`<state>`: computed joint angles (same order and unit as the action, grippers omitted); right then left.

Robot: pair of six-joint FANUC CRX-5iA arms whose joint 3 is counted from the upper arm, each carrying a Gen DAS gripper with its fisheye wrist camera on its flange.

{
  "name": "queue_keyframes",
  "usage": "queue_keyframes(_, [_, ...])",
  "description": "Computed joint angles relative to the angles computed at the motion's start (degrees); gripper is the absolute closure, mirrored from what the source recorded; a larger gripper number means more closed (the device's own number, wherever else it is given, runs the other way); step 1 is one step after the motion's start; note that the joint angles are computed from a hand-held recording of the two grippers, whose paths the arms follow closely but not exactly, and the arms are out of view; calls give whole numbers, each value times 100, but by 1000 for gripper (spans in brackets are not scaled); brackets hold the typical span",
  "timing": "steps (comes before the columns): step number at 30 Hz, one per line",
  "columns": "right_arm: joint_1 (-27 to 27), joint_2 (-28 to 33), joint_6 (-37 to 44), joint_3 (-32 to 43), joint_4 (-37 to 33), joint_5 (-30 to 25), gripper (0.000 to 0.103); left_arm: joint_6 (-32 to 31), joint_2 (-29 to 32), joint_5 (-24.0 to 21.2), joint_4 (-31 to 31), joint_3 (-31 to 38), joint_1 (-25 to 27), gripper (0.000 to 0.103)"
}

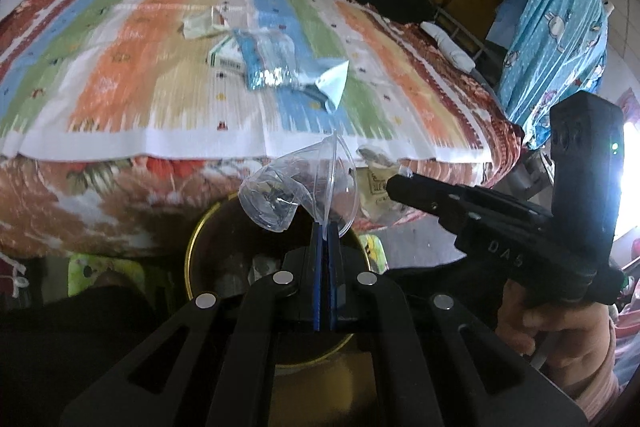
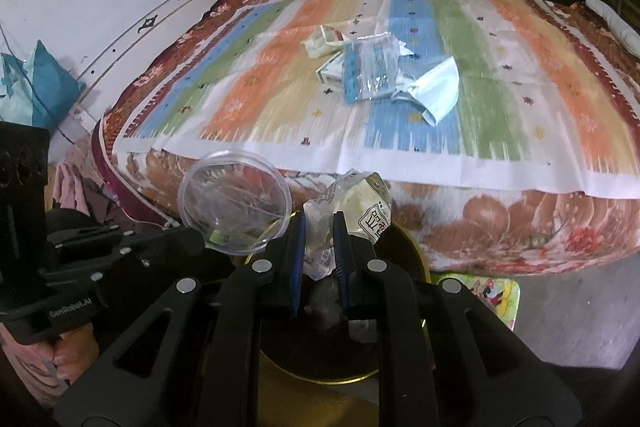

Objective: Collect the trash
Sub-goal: 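Open both tools to drop the cup and wrapper into the bin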

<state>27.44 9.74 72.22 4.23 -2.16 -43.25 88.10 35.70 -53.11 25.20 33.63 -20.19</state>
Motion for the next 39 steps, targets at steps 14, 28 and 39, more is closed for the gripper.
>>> queue_keyframes(14, [99, 85, -332, -110, -35, -469, 90, 668, 179, -537, -339, 48, -92, 102])
queue_keyframes(28, [-14, 407, -619, 181, -114, -978, 84, 1117, 516, -994, -433, 359, -123, 101])
queue_keyframes(39, [-174, 377, -616, 230, -424, -852, 66, 1228, 330, -671, -403, 155, -38, 82])
